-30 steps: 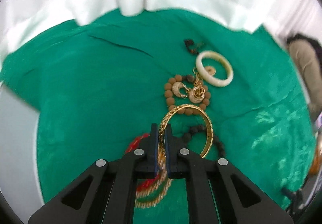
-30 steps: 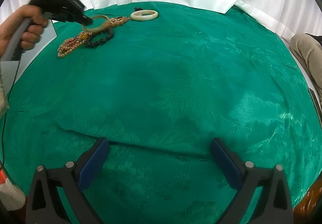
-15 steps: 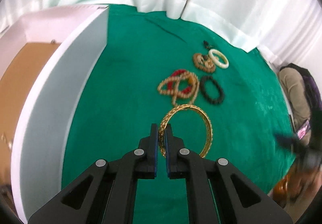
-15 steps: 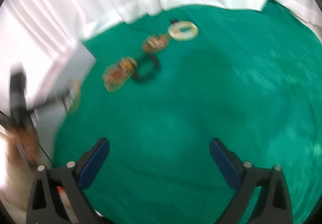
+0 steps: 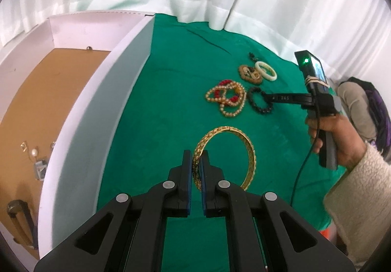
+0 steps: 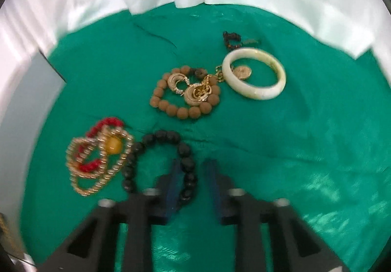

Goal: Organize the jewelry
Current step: 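Grasp the black bead bracelet with the right tool while the left tool holds the bangle, then lower bangle and bead bracelet into the white box and open both tools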

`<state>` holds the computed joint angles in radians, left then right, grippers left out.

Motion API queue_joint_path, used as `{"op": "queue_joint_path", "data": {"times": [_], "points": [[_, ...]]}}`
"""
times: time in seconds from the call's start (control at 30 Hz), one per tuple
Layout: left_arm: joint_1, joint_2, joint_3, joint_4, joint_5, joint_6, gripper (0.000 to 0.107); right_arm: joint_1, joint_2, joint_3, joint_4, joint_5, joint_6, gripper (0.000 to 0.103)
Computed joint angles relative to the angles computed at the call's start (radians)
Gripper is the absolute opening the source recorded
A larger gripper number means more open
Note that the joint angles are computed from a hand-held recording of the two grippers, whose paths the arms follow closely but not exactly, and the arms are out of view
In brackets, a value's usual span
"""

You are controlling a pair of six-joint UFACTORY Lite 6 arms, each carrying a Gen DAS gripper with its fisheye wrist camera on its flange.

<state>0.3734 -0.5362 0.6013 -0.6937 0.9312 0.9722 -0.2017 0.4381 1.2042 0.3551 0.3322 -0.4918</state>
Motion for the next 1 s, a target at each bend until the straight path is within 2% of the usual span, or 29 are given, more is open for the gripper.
{"op": "queue_joint_path", "data": {"times": [0.07,0.1,0.2,0.27,0.4,0.47,0.63,0.7,0.77,0.9,0.97,1.0], "points": [[0.051,-0.005,0.011,-0.009,0.049,0.025,0.004,0.006,0.001,0.03,-0.084,0.044,0.094,0.012],[0.071,-0.009,0.019,-0.015,0.071,0.036,0.004,-0.005,-0.018,0.036,-0.063,0.075,0.078,0.012],[0.159,-0.029,0.058,-0.035,0.164,0.077,0.004,-0.078,-0.166,-0.032,0.191,0.152,-0.174,0.012],[0.261,-0.032,0.109,-0.055,0.275,0.115,0.004,-0.099,-0.25,-0.053,0.241,0.204,-0.237,0.012],[0.462,0.006,0.218,-0.078,0.473,0.186,0.004,-0.096,-0.413,-0.057,0.215,0.306,-0.222,0.012],[0.598,0.076,0.318,-0.082,0.596,0.226,0.004,-0.083,-0.477,-0.04,0.21,0.365,-0.21,0.012],[0.824,0.299,0.597,-0.084,0.765,0.263,0.004,0.053,-0.613,-0.001,0.23,0.462,-0.136,0.012],[0.881,0.396,0.72,-0.09,0.779,0.254,0.004,0.183,-0.641,0.028,0.209,0.454,-0.057,0.012],[0.904,0.49,0.838,-0.096,0.725,0.236,0.005,0.306,-0.643,0.048,0.185,0.424,0.014,0.012],[0.859,0.665,0.989,-0.083,0.574,0.157,0.005,0.57,-0.52,0.164,0.157,0.351,0.152,0.012],[0.802,0.757,1.034,-0.048,0.458,0.11,0.004,0.691,-0.39,0.267,0.148,0.316,0.215,0.012],[0.79,0.781,1.044,-0.038,0.43,0.098,0.004,0.725,-0.342,0.301,0.152,0.306,0.227,0.012]]}}
